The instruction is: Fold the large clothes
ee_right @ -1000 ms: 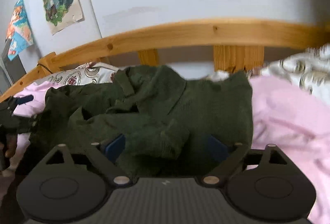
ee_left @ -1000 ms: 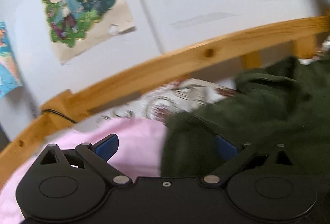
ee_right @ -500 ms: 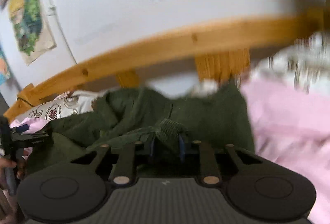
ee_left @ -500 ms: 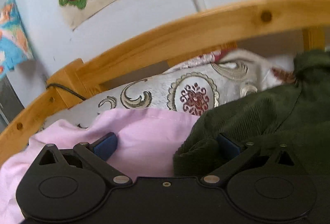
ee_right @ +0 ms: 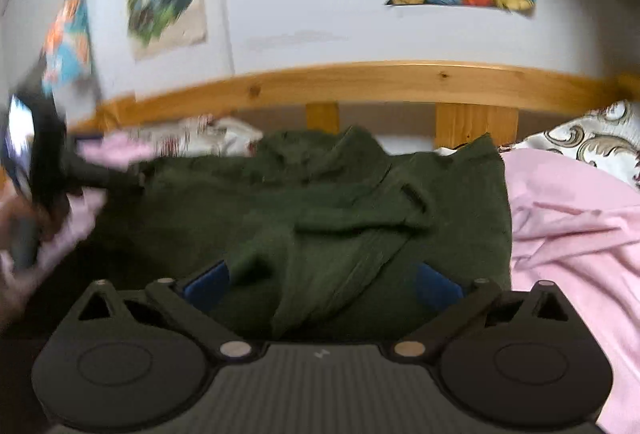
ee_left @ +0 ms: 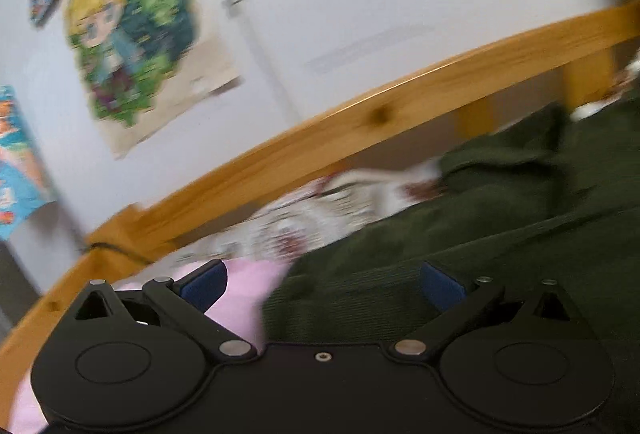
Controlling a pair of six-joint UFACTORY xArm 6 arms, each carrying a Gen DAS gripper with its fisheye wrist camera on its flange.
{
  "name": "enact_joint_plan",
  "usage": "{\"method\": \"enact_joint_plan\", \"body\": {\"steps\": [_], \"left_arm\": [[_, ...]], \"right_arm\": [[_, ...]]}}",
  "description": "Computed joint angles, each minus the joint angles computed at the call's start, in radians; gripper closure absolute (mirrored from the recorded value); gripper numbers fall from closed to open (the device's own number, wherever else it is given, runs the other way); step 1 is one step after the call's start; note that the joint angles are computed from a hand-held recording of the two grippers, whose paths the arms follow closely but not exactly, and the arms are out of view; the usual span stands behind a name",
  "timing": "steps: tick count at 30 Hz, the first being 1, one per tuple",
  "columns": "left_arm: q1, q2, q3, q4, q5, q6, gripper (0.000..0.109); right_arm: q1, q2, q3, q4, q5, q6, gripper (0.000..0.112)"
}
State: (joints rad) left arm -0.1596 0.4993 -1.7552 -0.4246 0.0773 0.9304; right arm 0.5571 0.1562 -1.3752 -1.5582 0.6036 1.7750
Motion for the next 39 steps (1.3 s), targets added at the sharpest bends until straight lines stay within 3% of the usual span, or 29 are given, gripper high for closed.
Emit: {"method": "enact_joint_plan", "body": {"steps": [2, 3, 4, 6, 9, 10, 11, 13, 17, 19, 20, 22, 24, 27, 33, 35, 37, 39], "left_arm": [[-0.025, -0.015, 0.013, -0.094, 0.050, 0.084, 0.006], [-0.029, -0.008, 0.003, -0.082, 0.084, 0.063, 0.006], [-0.030, 0.003, -0.003, -0.029, 0.099, 0.000, 0.006], [-0.024, 0.043, -0.034, 0.105, 0.125, -0.148, 0.006], [-0.007, 0.099, -0.083, 0.204, 0.149, -0.270, 0.006], [-0.002, 0.112, -0.098, 0.188, 0.157, -0.267, 0.006], [0.004, 0.119, -0.108, 0.162, 0.168, -0.250, 0.006], [0.014, 0.133, -0.131, 0.126, 0.196, -0.226, 0.006], [0.018, 0.118, -0.126, 0.017, 0.228, -0.142, 0.006], [0.018, 0.119, -0.124, 0.047, 0.225, -0.152, 0.006], [0.018, 0.125, -0.125, 0.102, 0.216, -0.178, 0.006], [0.020, 0.128, -0.118, 0.172, 0.202, -0.200, 0.006], [0.026, 0.135, -0.134, 0.183, 0.219, -0.210, 0.006], [0.030, 0.138, -0.150, 0.186, 0.241, -0.202, 0.006], [0.029, 0.139, -0.148, 0.207, 0.235, -0.202, 0.006], [0.029, 0.138, -0.144, 0.220, 0.231, -0.205, 0.006], [0.029, 0.139, -0.145, 0.238, 0.232, -0.224, 0.006], [0.029, 0.135, -0.137, 0.255, 0.226, -0.243, 0.006]], "right_arm": [[0.038, 0.074, -0.072, 0.040, 0.109, -0.023, 0.015], [0.054, 0.117, -0.123, 0.064, 0.162, -0.034, 0.025], [0.069, 0.161, -0.180, 0.101, 0.227, -0.046, 0.032], [0.089, 0.232, -0.288, 0.203, 0.336, -0.099, 0.059], [0.108, 0.281, -0.370, 0.265, 0.417, -0.288, 0.085], [0.122, 0.288, -0.381, 0.249, 0.452, -0.368, 0.090], [0.143, 0.300, -0.393, 0.204, 0.519, -0.473, 0.102], [0.182, 0.301, -0.369, 0.061, 0.636, -0.657, 0.104], [0.215, 0.265, -0.249, -0.261, 0.752, -0.917, 0.104], [0.218, 0.260, -0.198, -0.383, 0.777, -1.028, 0.103], [0.214, 0.267, -0.197, -0.382, 0.778, -1.075, 0.103], [0.201, 0.243, -0.180, -0.253, 0.719, -1.076, 0.095], [0.187, 0.197, -0.152, -0.090, 0.664, -1.029, 0.066], [0.167, 0.088, -0.066, 0.070, 0.590, -0.884, 0.051], [0.081, -0.210, 0.183, 0.162, 0.281, -0.564, 0.042], [0.027, -0.221, 0.160, 0.189, 0.194, -0.547, 0.044], [-0.033, -0.194, 0.105, 0.245, 0.109, -0.572, 0.054], [-0.112, -0.152, 0.047, 0.319, -0.032, -0.560, 0.054]]}}
